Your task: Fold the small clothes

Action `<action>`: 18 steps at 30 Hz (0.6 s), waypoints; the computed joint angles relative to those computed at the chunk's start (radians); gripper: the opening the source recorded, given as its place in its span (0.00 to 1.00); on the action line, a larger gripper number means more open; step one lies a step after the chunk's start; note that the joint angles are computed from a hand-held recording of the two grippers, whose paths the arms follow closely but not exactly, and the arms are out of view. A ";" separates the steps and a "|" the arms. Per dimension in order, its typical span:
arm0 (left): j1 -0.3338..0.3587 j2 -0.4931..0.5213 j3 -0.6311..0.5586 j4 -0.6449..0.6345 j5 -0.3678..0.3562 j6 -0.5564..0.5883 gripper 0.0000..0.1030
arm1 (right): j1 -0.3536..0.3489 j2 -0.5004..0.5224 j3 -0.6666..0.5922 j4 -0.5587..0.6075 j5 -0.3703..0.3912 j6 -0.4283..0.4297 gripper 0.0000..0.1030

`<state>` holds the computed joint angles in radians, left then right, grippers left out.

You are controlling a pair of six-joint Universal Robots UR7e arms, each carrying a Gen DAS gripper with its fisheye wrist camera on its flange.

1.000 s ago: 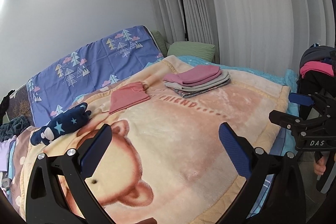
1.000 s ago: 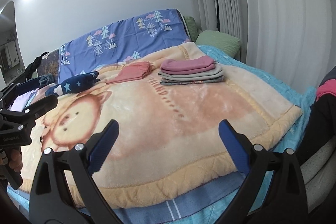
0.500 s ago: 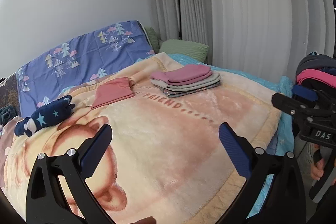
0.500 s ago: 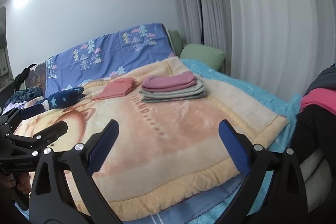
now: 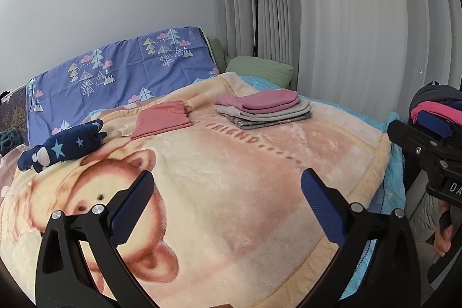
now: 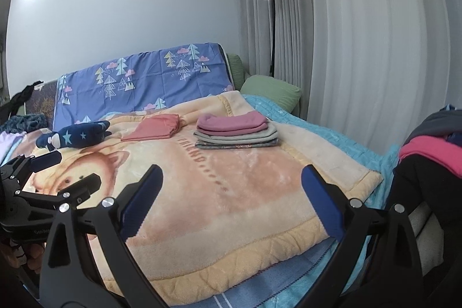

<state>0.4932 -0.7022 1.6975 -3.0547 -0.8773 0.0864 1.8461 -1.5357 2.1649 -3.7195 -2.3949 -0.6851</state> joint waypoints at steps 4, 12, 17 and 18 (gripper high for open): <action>0.010 -0.007 0.005 -0.003 -0.019 0.003 0.99 | 0.016 0.044 -0.027 -0.023 -0.042 -0.014 0.95; 0.021 -0.015 0.015 -0.013 -0.044 0.035 0.99 | 0.023 0.103 -0.069 -0.057 -0.101 -0.008 0.95; 0.032 -0.026 0.025 -0.014 -0.057 0.038 0.99 | 0.026 0.120 -0.079 -0.067 -0.123 -0.008 0.95; 0.034 -0.028 0.026 -0.011 -0.061 0.036 0.99 | 0.026 0.124 -0.080 -0.074 -0.126 -0.010 0.96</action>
<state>0.5277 -0.7302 1.7238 -3.0654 -0.9383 0.1221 1.8722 -1.4122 2.0854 -3.7934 -2.5205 -0.6955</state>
